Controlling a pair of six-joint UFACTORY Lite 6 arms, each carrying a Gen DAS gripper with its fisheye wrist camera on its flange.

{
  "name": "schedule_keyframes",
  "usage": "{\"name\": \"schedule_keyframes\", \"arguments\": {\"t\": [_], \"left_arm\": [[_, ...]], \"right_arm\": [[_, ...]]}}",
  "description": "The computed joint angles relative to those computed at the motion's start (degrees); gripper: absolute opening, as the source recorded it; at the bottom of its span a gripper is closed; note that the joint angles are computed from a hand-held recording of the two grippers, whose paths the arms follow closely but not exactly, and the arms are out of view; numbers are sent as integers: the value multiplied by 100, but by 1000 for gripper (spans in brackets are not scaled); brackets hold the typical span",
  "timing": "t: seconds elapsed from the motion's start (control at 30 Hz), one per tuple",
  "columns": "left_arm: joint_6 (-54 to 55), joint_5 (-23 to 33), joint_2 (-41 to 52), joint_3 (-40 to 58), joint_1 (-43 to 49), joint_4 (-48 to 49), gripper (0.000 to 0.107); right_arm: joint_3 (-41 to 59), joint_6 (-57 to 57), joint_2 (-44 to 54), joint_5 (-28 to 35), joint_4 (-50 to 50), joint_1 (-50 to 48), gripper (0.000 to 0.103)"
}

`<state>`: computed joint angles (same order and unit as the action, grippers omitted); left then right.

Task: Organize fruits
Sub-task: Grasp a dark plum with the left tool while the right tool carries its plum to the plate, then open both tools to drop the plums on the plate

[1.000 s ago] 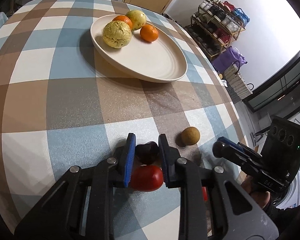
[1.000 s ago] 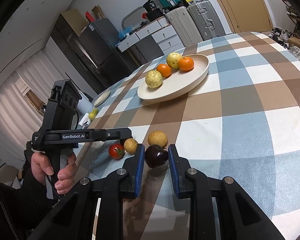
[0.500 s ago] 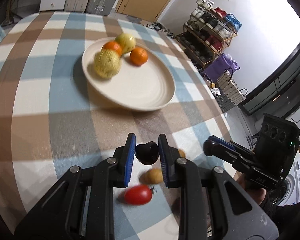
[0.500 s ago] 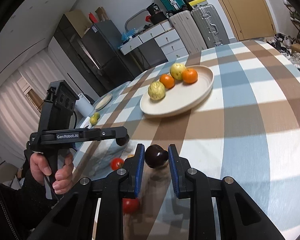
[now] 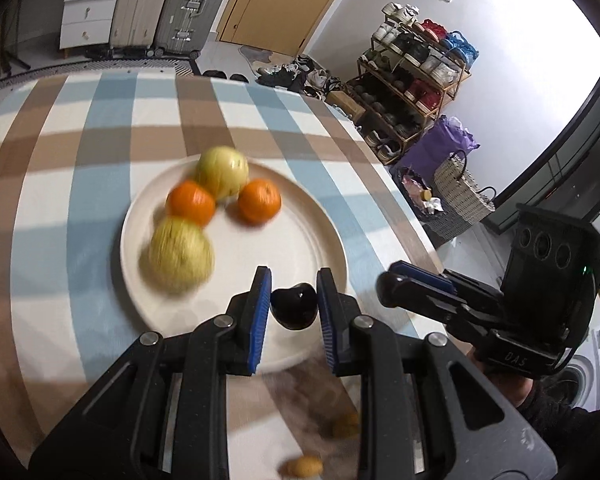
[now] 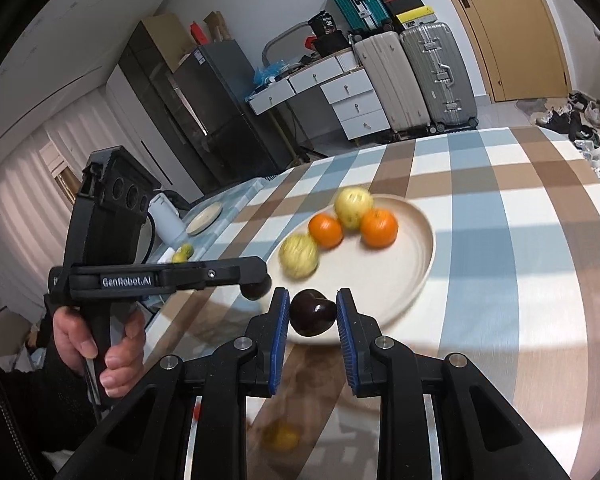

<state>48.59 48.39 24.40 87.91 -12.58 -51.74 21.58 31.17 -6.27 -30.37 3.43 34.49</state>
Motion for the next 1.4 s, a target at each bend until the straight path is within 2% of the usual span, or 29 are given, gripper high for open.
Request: {"name": "schedule_keyframes", "arguments": {"t": [0.03,0.2,0.3,0.43,0.57,0.8,0.97,1.0,1.03,1.13,1.2,1.3,1.4], "left_arm": [[-175,-74,226,321,-102,162,21],[-836,-179,1353,1845,-456,860,21],[-1157,-150,1918,2566,-584,1191,21],[-1470,-61,2586,3405,-654,1493,21],[-1605,10,2978,3847,-682,1646,21],[-1720,43,3418,4402,-743,1806,21],[-1603,-100,3303,4217,-729,1668,21],[-1596,-147,3249,4160,-723,1657,24],[-1603,-177,3184,4097,-719,1665,31],[-1417,-319,2738,3542,-642,1412,46],[-1202,-435,2288,3009,-560,1182,53],[-909,-663,1607,2249,-483,984,59],[-713,-887,839,1414,-411,860,68]], "right_arm": [[195,324,224,-21,-546,-339,24],[1174,991,1273,83,-1973,-1205,24],[1766,587,1834,373,-1947,-1307,24],[2389,588,2543,498,-2235,-1478,24],[2722,788,2957,469,-2504,-1640,24],[3038,553,3329,621,-2286,-1647,25],[3012,381,3327,565,-2081,-1606,29],[2969,188,3278,561,-1863,-1574,41],[2907,91,3222,504,-1765,-1566,57],[2730,167,3056,339,-1928,-1563,65],[2555,-320,2822,439,-1376,-1436,70],[2099,-367,2345,317,-1236,-1369,79],[1454,-945,1579,283,-493,-1105,83]]}}
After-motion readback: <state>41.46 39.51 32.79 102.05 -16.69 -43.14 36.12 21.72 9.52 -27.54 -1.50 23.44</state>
